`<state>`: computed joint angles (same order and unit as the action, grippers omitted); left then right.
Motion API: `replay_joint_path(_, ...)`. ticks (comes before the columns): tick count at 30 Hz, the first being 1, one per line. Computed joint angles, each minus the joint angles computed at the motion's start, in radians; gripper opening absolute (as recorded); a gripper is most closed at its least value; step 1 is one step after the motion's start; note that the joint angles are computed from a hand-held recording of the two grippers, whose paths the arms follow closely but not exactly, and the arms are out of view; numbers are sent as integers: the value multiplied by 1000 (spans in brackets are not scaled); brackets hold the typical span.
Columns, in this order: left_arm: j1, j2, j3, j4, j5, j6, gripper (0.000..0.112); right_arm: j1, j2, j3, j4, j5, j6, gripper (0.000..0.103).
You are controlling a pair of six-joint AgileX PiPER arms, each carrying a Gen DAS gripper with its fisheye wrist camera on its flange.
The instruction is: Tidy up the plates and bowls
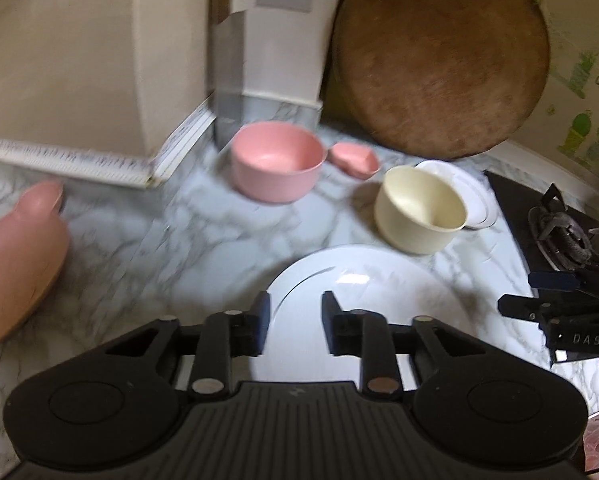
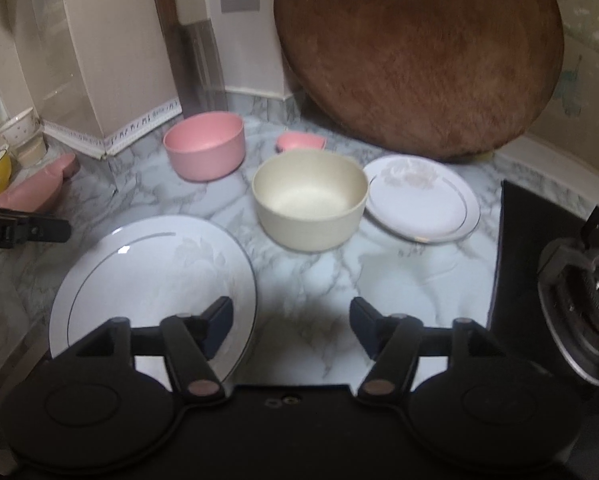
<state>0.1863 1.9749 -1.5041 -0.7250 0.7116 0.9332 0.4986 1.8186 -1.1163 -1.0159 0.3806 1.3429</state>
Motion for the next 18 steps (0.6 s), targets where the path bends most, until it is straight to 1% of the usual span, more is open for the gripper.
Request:
replay_joint_path(4, -51, 28, -58, 26, 18, -43, 34, -22, -6, -6, -1, -9, -27, 73)
replay_joint_path(6, -80, 41, -80, 37, 14, -57, 47, -37, -8, -11, 5, -16, -44, 81)
replay_joint_path(8, -111, 54, -102, 51, -4, -65, 49, -59, -6, -25, 54, -21, -102, 87)
replay_joint_path(10, -141, 82, -155, 72, 16, -79, 51, -85, -2, -47, 135, -19, -200, 89)
replay_joint_path(11, -155, 98, -188, 86, 30, -99, 57, -100, 1, -56, 187, -23, -259, 90)
replay_joint_path(12, -169, 116, -225, 106, 46, -126, 68, -117, 2, -67, 247, -28, -321, 91)
replay_joint_path(14, -198, 155, -302, 149, 74, -188, 78, -155, 5, -87, 365, -38, -442, 94)
replay_joint_path(15, -212, 176, -341, 173, 87, -221, 79, -174, 7, -95, 407, -44, -489, 96)
replay_joint_path(18, -238, 249, -480, 216, 154, -314, 79, -220, 15, -107, 441, -55, -530, 97)
